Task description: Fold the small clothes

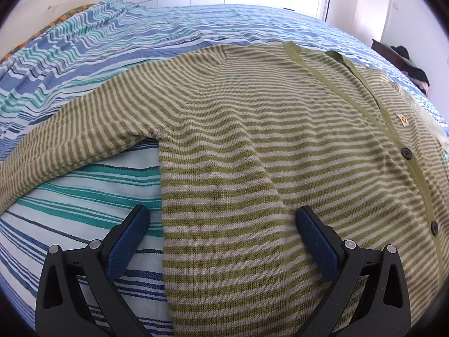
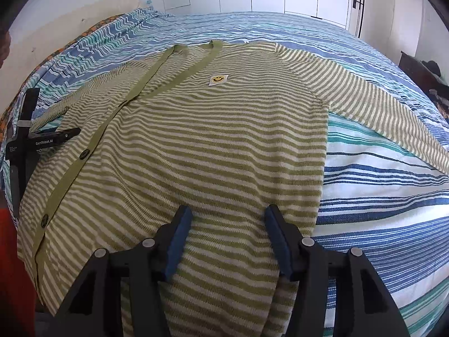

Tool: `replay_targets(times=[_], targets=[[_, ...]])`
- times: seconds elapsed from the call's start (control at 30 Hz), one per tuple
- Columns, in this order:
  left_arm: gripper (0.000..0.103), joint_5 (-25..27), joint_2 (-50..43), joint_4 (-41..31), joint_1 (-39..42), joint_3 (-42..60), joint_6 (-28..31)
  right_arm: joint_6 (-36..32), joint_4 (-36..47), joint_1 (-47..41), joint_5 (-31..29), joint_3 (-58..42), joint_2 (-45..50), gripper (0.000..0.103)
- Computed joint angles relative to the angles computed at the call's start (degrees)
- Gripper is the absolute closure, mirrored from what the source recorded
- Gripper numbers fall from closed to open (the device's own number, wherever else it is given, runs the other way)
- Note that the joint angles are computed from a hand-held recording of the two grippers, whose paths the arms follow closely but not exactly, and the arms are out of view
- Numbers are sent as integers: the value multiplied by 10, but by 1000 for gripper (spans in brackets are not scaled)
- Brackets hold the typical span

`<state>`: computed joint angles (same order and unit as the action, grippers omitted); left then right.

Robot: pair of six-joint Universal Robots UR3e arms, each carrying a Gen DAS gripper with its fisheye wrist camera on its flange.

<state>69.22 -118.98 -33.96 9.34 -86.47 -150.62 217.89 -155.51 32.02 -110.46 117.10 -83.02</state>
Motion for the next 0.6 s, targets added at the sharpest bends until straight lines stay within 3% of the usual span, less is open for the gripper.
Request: replay_targets(times=[0.3, 0.43, 0.6], targets=[[0, 0, 0, 0, 0, -1, 0, 4, -1, 8, -13, -3, 7, 47], [0, 0, 1, 0, 0, -1, 1, 17, 46, 10, -8, -20, -12, 47], [0, 0, 1, 0, 0, -1, 0, 30, 63, 20, -7, -7, -34, 40]])
